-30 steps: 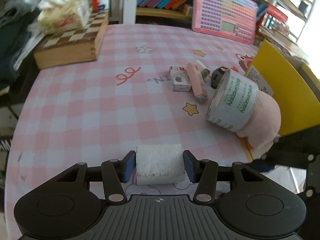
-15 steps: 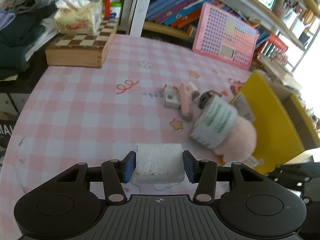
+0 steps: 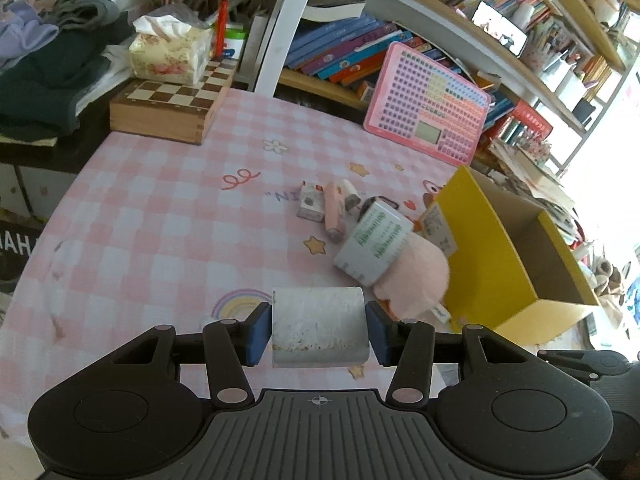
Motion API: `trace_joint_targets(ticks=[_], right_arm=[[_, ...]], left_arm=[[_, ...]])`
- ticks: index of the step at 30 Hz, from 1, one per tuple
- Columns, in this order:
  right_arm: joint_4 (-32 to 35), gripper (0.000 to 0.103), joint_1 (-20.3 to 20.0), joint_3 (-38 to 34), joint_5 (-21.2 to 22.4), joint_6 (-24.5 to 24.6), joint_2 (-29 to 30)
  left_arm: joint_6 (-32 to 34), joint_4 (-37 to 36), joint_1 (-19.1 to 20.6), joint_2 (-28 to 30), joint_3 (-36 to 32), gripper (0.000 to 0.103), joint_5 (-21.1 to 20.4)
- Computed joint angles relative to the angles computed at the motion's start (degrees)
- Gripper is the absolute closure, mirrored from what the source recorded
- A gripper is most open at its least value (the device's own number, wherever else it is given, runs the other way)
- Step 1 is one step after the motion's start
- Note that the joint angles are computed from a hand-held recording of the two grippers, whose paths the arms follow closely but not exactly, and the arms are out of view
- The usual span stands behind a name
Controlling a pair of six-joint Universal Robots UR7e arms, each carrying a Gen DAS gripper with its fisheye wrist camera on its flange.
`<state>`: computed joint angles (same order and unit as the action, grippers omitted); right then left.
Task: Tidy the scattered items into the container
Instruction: 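Lift the white charger and spray bottle and carry both over the yellow box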
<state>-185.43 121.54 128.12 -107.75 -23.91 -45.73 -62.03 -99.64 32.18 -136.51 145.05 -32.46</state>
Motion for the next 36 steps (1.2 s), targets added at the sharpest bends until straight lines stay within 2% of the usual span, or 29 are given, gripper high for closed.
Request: trace_joint_targets(ticks=[6,9,15,19,22,26,30,36], right_arm=[[-2.28,0.073,0.4,4.18,-0.7,0.22,-3.14],[-2.98,0.073,0.62,6.43,-0.57,0.37,-5.03],[-4.43,0.073,0.78,10.9,-0.1,1.13,-9.02],[-4.67,0.073,0.65,13.25,-0.59,0.93,-11.83],[-4.9,0.073,0.42,14.8,-1.31,1.49,-13.58],[-5.34,0.073,0.19,17.0,-2.23,3.29,-16.15],[-6.42,0.073,0.5,19.25,-3.57,4.89,-18.55],[-8.13,0.073,0.65,22.56,-6.7,7.73,-22.13]], left_arm=[[-17.21,19.26,-10.01,-5.2,-1.52,0.054,-0.04],[-26.07,28.62,-15.25,-6.4,-2.51,0.055,-1.35],[-41.27,40.76,-24.66,-8.13,-3.08,0.055,-5.49],[-47.73,45.64,-30.8,-7.93,-3.18,0.055,-7.6],[-49.81,46.54,-33.83,-7.25,-2.87,0.055,-9.02],[-48.27,43.57,-35.7,-6.37,-1.96,0.055,-10.65],[-46.2,40.23,-36.89,-5.67,-0.97,0.055,-11.1],[-39.75,31.87,-36.34,-4.33,1.1,0.054,-10.58]])
